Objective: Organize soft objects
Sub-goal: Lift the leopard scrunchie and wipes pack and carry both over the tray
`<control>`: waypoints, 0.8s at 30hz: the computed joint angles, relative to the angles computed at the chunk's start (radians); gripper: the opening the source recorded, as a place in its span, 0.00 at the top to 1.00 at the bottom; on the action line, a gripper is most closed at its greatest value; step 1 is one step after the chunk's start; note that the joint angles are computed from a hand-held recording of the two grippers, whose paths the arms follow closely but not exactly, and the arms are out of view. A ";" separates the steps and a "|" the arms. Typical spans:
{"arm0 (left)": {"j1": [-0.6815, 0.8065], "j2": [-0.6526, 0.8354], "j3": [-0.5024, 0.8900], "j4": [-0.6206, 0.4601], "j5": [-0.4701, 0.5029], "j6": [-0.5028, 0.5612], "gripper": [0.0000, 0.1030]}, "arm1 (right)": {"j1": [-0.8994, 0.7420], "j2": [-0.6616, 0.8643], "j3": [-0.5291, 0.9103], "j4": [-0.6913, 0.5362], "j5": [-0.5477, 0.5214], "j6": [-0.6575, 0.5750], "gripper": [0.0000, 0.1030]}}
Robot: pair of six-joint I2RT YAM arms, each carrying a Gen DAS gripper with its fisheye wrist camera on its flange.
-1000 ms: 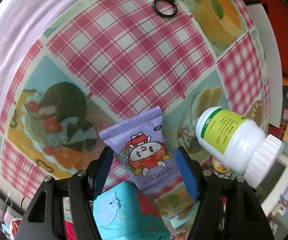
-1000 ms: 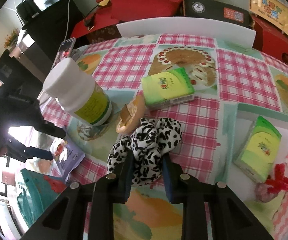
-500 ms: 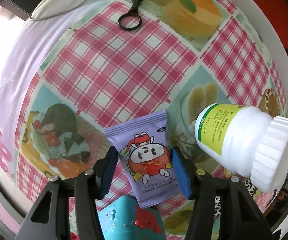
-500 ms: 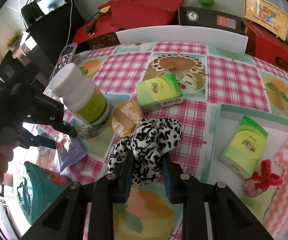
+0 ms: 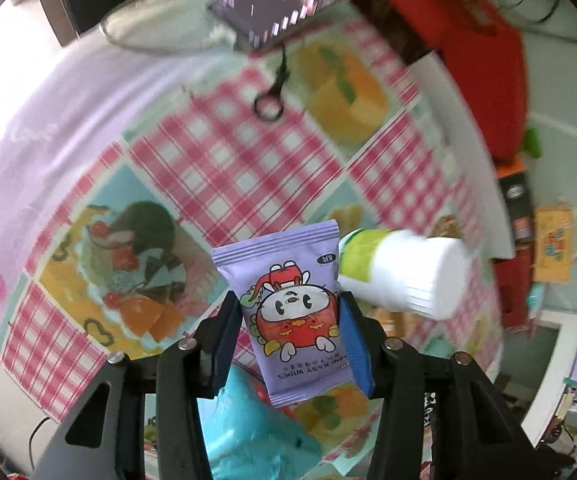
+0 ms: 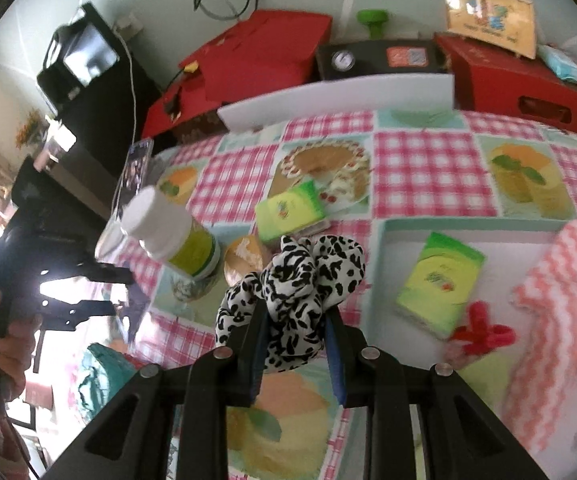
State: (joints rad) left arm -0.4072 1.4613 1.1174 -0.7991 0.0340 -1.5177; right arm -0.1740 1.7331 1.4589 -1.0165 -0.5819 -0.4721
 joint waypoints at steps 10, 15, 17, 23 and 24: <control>-0.325 -0.016 0.309 -0.313 -0.447 -0.153 0.52 | -0.131 0.029 0.150 -0.048 0.022 0.011 0.73; -0.422 0.157 0.563 -0.389 -0.550 -0.098 0.51 | -0.208 0.081 0.239 -0.062 0.042 0.009 0.73; -0.451 0.216 0.648 -0.394 -0.557 -0.064 0.51 | -0.245 0.108 0.284 -0.079 0.047 0.010 0.73; -0.472 0.448 0.879 -0.303 -0.473 0.046 0.51 | -0.353 0.190 0.409 -0.095 0.087 0.048 0.73; -0.470 0.510 0.944 -0.305 -0.462 0.065 0.51 | -0.366 0.203 0.429 -0.097 0.092 0.058 0.72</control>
